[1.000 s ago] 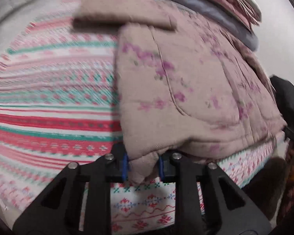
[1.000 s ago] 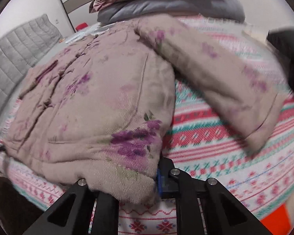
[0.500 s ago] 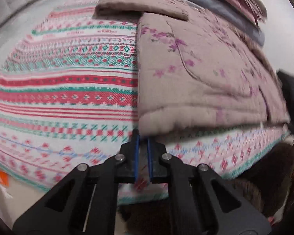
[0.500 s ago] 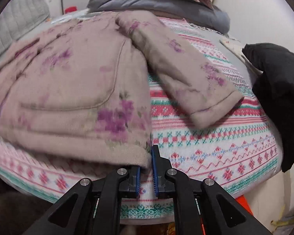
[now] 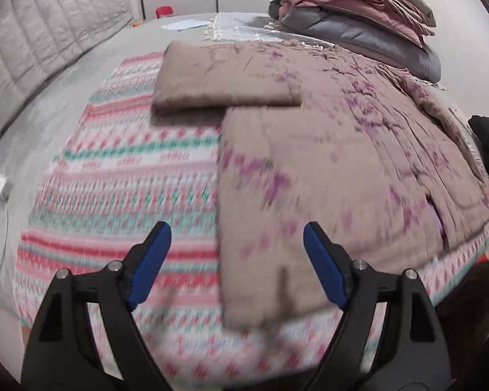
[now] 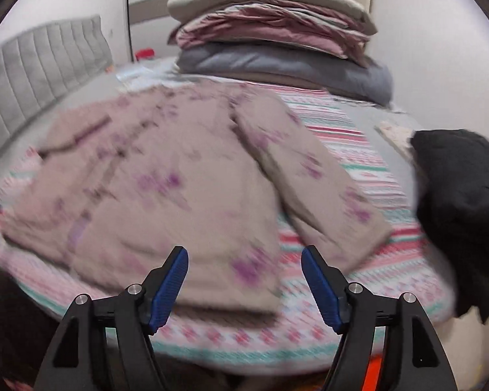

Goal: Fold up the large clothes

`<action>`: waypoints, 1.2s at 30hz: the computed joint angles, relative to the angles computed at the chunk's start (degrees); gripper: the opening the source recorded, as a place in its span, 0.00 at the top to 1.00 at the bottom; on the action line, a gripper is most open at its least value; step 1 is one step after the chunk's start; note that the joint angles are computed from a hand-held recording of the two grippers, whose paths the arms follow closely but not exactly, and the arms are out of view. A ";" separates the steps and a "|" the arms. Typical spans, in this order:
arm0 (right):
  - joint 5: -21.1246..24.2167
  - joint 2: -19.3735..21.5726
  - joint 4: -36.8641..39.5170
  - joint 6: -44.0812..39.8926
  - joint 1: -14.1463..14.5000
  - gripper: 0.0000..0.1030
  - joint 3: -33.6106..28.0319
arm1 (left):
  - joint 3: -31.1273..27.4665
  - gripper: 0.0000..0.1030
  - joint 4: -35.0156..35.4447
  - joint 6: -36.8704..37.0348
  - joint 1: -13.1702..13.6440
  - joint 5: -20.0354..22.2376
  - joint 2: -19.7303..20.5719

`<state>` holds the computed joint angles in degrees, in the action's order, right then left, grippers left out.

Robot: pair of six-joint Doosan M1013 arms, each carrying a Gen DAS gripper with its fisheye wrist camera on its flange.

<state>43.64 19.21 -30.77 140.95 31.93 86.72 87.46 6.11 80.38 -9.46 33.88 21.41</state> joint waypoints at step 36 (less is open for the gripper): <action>3.22 24.73 19.37 -13.12 -3.04 0.27 -30.33 | -24.28 0.67 10.94 -4.29 -0.17 -0.53 14.92</action>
